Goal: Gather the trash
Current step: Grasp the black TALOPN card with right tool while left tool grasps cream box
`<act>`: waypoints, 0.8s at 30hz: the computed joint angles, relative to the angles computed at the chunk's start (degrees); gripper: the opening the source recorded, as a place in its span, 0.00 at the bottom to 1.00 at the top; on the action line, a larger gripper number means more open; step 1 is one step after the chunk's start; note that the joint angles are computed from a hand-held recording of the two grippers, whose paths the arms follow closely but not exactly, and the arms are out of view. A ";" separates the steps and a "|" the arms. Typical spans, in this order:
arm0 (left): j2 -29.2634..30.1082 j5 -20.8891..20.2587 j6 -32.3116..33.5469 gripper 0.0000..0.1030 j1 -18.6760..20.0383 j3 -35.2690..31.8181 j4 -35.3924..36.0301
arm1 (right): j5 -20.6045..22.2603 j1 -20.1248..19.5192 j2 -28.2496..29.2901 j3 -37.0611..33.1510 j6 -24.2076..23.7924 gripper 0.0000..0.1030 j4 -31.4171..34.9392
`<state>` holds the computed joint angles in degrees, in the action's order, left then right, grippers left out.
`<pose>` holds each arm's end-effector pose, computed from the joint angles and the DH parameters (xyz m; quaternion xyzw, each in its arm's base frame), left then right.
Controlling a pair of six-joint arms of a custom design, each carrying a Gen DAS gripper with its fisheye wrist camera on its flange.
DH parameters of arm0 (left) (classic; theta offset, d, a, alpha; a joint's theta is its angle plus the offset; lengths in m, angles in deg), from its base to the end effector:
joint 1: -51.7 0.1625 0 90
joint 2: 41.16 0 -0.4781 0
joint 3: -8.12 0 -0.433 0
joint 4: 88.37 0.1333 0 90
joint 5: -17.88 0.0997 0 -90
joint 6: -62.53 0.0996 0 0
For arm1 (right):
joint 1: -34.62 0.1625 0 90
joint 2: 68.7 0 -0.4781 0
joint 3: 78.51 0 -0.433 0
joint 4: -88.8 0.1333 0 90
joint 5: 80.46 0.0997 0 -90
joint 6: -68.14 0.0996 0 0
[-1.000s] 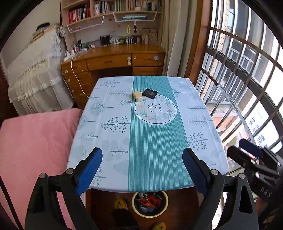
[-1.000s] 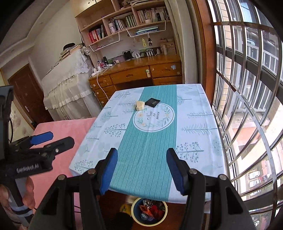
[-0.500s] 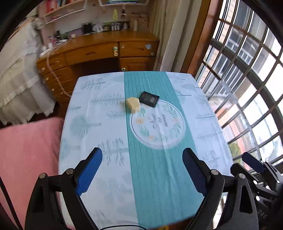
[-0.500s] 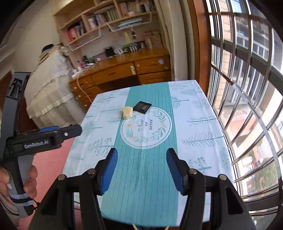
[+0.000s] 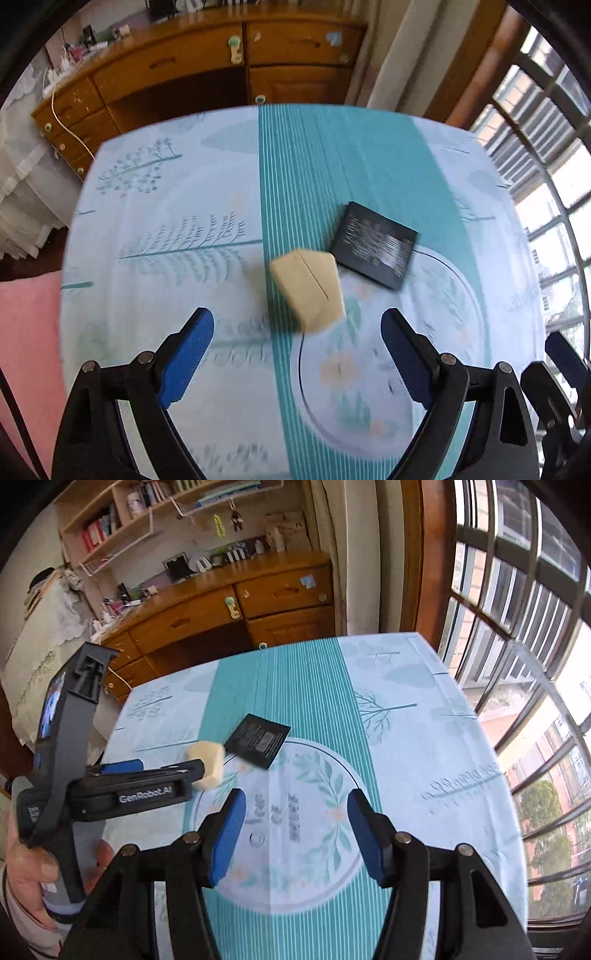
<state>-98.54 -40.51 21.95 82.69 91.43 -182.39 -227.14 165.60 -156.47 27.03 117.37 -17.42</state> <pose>-0.5114 -0.5236 0.2599 0.2024 0.9242 -0.0862 0.3123 0.3848 -0.3666 0.4507 -0.0569 -0.8782 0.3278 0.3435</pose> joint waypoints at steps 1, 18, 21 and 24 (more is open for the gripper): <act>0.80 -0.11 -0.31 0.88 0.68 -0.11 -0.16 | 0.28 -0.81 0.04 0.45 -1.26 0.56 -1.75; 0.33 5.02 2.91 0.41 3.48 3.93 -4.92 | 6.45 -9.48 4.53 1.50 -24.37 0.72 -16.01; -1.82 1.93 6.09 0.41 4.60 5.76 -8.94 | 7.46 -10.84 6.60 0.51 -31.27 0.72 -17.83; -3.63 1.17 6.64 0.41 5.37 6.75 -9.29 | 9.87 -12.20 8.37 -0.66 -38.24 0.72 -18.11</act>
<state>-102.17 -39.33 28.59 88.06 98.17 -191.69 -217.27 153.40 -148.10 26.37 79.13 -35.53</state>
